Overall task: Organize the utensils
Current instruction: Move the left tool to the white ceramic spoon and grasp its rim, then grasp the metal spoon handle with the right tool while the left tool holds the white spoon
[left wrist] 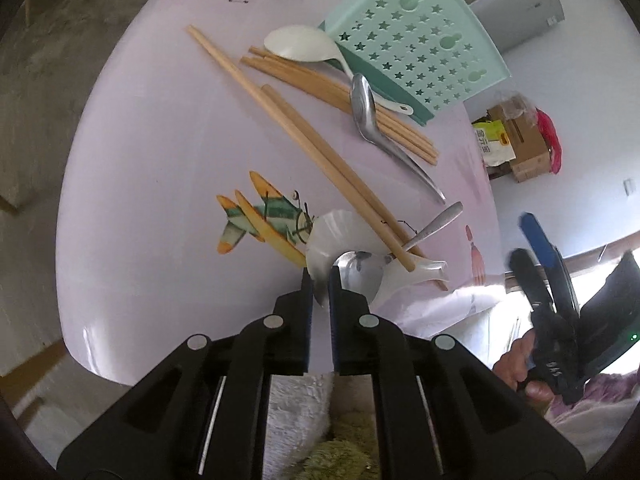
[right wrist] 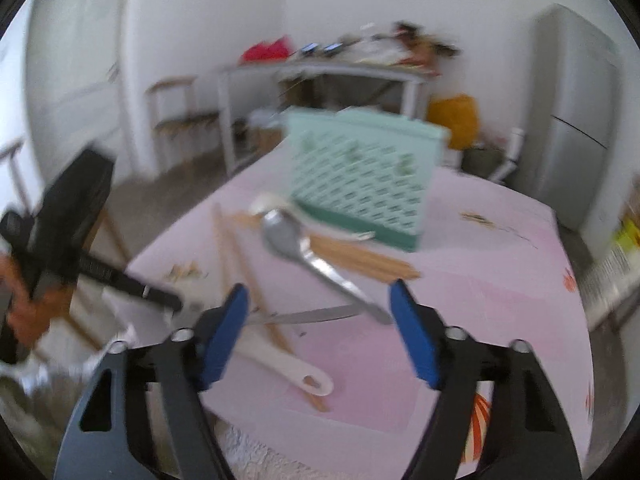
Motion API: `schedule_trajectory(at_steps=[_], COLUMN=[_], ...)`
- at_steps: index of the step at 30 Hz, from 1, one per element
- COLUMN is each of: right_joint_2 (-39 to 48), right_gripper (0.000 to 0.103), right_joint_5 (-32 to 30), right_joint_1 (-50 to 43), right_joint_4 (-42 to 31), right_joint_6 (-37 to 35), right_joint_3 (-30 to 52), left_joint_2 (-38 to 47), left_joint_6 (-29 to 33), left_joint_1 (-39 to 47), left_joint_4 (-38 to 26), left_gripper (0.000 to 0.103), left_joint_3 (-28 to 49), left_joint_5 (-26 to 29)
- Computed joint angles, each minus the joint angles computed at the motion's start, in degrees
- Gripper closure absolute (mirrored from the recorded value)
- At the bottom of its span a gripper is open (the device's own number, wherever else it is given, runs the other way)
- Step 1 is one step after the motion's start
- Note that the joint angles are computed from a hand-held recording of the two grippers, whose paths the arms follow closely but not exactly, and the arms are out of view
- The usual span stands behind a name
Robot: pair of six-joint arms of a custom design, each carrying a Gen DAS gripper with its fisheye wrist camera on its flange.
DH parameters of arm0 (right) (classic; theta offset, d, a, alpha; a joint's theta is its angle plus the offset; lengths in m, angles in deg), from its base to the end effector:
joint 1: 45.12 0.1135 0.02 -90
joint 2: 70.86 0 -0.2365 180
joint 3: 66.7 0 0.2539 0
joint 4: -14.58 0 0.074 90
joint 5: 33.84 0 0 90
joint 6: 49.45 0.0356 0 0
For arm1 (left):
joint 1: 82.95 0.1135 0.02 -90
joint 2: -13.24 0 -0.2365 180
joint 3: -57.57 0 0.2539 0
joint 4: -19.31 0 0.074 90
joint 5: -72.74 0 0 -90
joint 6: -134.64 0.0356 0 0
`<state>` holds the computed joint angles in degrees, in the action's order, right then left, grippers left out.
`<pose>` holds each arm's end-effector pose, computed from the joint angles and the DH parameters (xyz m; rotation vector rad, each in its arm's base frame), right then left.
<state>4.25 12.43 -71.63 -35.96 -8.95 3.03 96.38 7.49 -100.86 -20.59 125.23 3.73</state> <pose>0.2507 -0.0976 0.2357 -0.7069 2.1118 0.2818 0.2790 -0.1036 0.1923 -0.2924 2.6423 -0.8183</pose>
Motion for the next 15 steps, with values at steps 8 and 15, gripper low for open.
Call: schedule_trajectory(at_steps=[8, 15], right_joint_2=[8.3, 18.4], right_gripper=[0.061, 0.064], right_joint_5=[5.2, 15.6], right_joint_1=[13.3, 24.8], right_joint_4=[-11.3, -10.1], right_joint_6=[-4.2, -2.8], right_joint_3=[9.4, 16.0], left_joint_2=[-2.9, -4.8], left_joint_6=[2.2, 2.4], left_joint_1=[1.3, 1.9], left_joint_4=[2.8, 3.5], left_gripper=[0.097, 0.097], left_joint_3=[-3.8, -5.9], left_joint_5=[0.3, 0.8])
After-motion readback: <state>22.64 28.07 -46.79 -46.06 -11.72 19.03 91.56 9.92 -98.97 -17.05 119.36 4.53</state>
